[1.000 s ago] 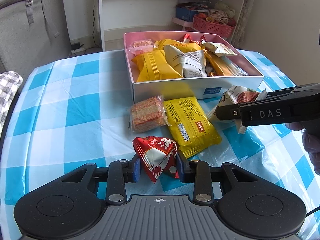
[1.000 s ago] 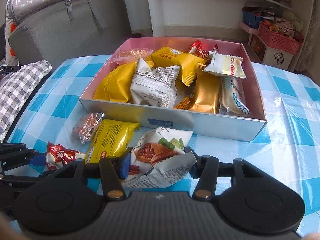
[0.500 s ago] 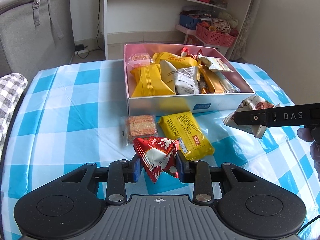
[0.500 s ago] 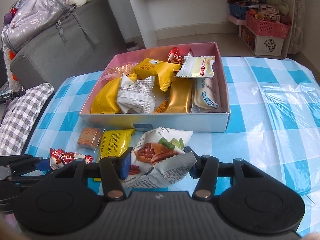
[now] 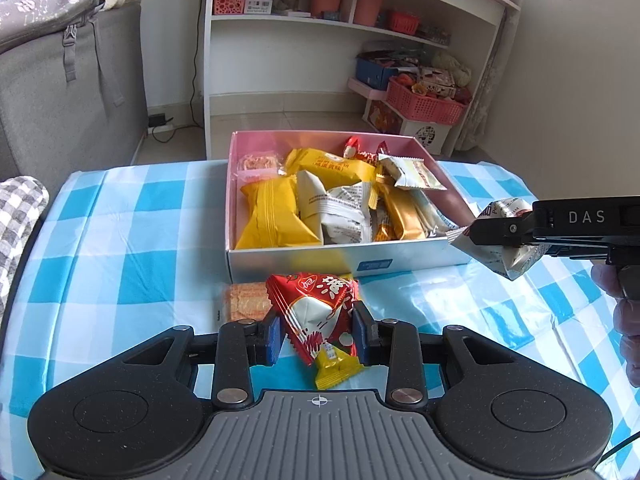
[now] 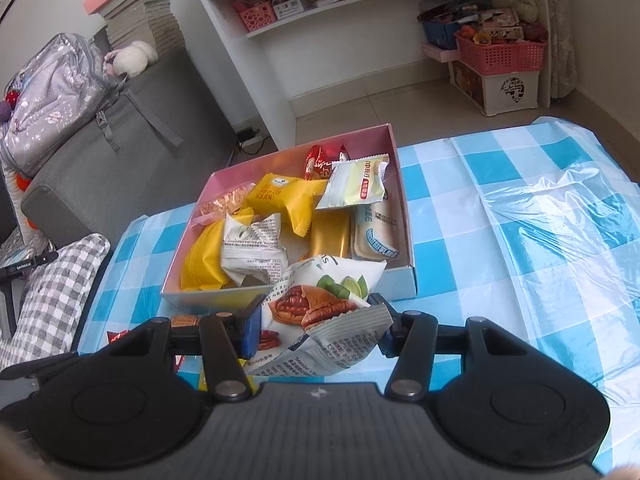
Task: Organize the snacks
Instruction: 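Carry the red-and-white packet with the left tool while the right tool carries the nut packet over the box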
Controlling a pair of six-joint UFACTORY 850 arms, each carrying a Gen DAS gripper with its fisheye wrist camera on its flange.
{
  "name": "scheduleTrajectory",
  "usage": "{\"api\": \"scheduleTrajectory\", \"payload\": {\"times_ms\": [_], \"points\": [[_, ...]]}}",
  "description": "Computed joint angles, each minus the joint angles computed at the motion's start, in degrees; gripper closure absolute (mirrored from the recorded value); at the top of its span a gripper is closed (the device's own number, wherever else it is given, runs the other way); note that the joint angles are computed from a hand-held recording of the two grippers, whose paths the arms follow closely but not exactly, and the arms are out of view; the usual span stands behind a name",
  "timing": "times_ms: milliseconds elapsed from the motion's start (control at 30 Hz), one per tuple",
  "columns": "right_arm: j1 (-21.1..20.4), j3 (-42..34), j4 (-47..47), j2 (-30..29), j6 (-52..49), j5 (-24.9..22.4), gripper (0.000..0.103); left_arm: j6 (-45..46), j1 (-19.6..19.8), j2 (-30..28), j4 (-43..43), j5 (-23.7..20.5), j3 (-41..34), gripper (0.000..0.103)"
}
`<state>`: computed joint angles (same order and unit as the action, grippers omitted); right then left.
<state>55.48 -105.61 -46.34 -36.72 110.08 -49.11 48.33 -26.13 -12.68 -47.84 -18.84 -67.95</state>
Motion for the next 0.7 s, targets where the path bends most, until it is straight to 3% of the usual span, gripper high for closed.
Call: {"api": "scheduleTrajectory", "payload": {"times_ms": [267,700], "points": [[-1.5,2.9,-4.3,1.3,8.1,2.6,0.053,-2.3,-1.8,-2.3,1.4,2.0,-3.0,0.071],[-4.2,2.9,-10.3,-0.1,13.1,9.0,0.053,-5.1,-2.7,-11.7,4.0,5.1,-14.8,0.071]]}}
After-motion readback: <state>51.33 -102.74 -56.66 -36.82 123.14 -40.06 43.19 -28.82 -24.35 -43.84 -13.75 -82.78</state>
